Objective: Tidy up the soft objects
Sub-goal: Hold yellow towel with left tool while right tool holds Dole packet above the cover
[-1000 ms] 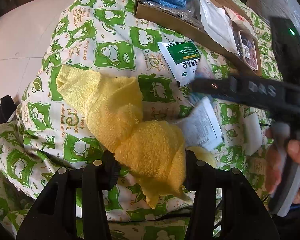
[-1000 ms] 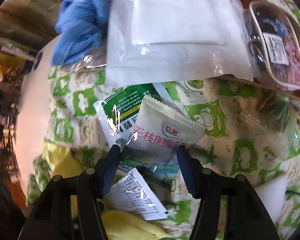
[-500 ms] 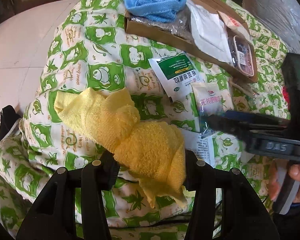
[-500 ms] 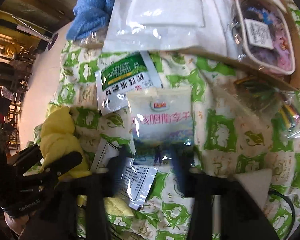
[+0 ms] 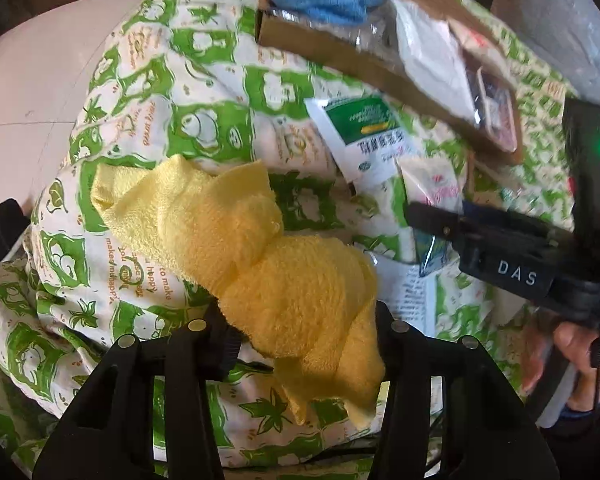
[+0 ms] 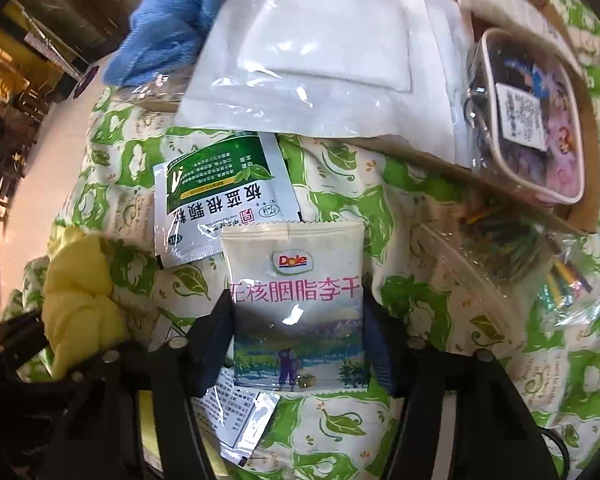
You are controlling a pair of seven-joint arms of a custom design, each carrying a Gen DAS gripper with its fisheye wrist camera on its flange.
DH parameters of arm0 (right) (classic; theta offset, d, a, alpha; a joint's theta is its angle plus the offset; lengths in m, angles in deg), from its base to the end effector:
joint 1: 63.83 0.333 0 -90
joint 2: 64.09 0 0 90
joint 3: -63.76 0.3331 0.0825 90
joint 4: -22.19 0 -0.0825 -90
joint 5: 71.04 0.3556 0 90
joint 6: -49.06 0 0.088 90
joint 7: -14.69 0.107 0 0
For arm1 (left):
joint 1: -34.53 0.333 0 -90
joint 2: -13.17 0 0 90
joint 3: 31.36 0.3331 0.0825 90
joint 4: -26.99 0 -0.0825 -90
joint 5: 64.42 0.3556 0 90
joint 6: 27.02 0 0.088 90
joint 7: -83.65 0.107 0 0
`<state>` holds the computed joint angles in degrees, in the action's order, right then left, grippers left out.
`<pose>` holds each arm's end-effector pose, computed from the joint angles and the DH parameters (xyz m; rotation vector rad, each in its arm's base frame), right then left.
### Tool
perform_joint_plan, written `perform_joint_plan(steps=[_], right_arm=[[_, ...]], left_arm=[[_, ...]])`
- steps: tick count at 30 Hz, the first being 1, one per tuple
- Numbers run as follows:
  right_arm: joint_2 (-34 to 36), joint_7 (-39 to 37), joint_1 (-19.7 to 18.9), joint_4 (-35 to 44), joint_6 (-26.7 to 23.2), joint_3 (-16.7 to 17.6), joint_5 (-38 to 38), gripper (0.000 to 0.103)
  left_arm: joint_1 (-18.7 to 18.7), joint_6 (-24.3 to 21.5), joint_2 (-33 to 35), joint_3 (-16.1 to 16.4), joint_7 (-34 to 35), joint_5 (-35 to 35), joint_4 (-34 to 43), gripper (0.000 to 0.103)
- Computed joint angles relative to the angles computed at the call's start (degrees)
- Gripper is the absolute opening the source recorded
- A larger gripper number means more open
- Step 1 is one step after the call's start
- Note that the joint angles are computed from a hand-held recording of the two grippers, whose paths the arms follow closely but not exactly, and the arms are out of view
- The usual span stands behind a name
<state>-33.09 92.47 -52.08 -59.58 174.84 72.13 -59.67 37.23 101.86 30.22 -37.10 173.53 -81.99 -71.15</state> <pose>0.6734 0.2304 0.4343 -2.3675 1.5068 0.0487 0.6436 -0.0358 0.4697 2.2777 -2.0158 0.5700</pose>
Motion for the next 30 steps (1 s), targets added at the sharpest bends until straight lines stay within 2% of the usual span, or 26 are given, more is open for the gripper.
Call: perform_joint_plan(steps=[9,15,23,30], right_arm=[[-9.3,-8.3,-4.1,-11.4,3.6,1.6,9.3,0.051],[-14.6,-14.6,-6.0,-19.1,5.3,-0.4,15.5,0.051],[-15.5,-14.7,-5.8,-19.7,4.3,-1.9,17.3,0.051],[-16.9,-14.7,-6.1,-20.8,4.9,-2.9,17.5,0.051]], left_arm=[[1.8,6.2,-3.7,-0.6,6.6,-6.3,-4.4,0.045],[2.1,8.6,-5.3,-0.6,9.2,-10.1,-6.4,0.045],[1.3,10.8,-6.3,-0.8,10.3,-10.7,-7.5,0.045],[0.8,9.4,-6.2,-0.5,10.1,-9.1,-6.5,0.045]])
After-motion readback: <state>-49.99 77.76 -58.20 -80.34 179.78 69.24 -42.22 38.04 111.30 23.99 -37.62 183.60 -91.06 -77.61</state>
